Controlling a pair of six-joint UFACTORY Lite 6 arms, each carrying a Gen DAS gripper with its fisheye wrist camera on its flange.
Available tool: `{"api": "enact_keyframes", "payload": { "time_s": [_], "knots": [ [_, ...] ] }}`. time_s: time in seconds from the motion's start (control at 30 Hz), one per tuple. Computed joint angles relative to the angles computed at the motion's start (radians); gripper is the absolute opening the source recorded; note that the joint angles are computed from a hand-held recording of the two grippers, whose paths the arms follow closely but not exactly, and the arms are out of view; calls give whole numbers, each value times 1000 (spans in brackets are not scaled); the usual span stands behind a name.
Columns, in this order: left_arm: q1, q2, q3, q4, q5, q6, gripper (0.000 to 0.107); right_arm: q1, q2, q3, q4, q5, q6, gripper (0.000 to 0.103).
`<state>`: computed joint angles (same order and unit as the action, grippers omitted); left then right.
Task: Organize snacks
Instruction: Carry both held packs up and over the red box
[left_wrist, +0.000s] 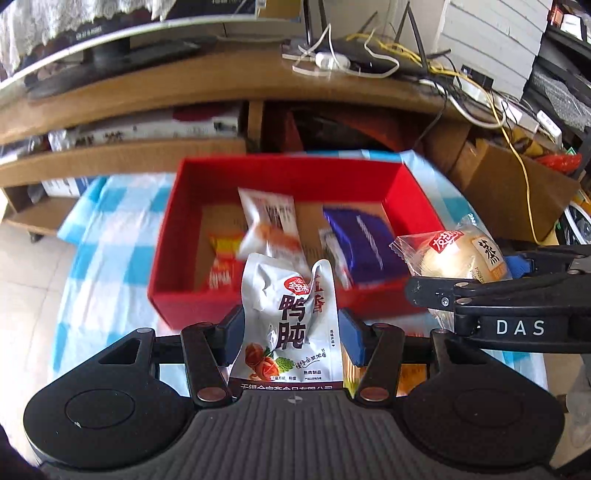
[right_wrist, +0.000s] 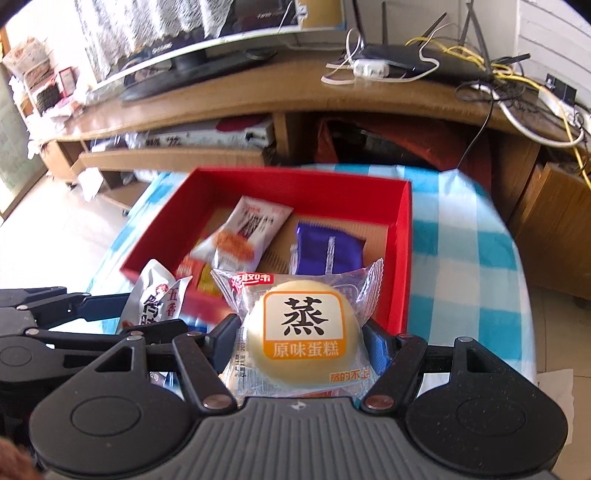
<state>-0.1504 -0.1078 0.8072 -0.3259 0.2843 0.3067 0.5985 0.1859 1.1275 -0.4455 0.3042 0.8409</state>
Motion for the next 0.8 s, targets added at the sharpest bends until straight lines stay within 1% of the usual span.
{"api": "enact_keyframes", "payload": {
  "time_s": [0.17, 0.3, 0.5, 0.8],
  "knots": [
    [-2, 83, 99, 19, -17, -16, 60, -35, 51, 79, -14, 0, 26, 79],
    [-9, 160, 179, 86, -38, -83, 60, -62, 115, 159, -11, -2, 16, 79],
    [5, 286, 296, 107, -43, -110, 60, -101, 244, 296, 76, -15, -87, 79],
    [3, 413, 386, 206, -58, -204, 59, -126, 377, 414, 114, -13, -141, 78]
  ]
}}
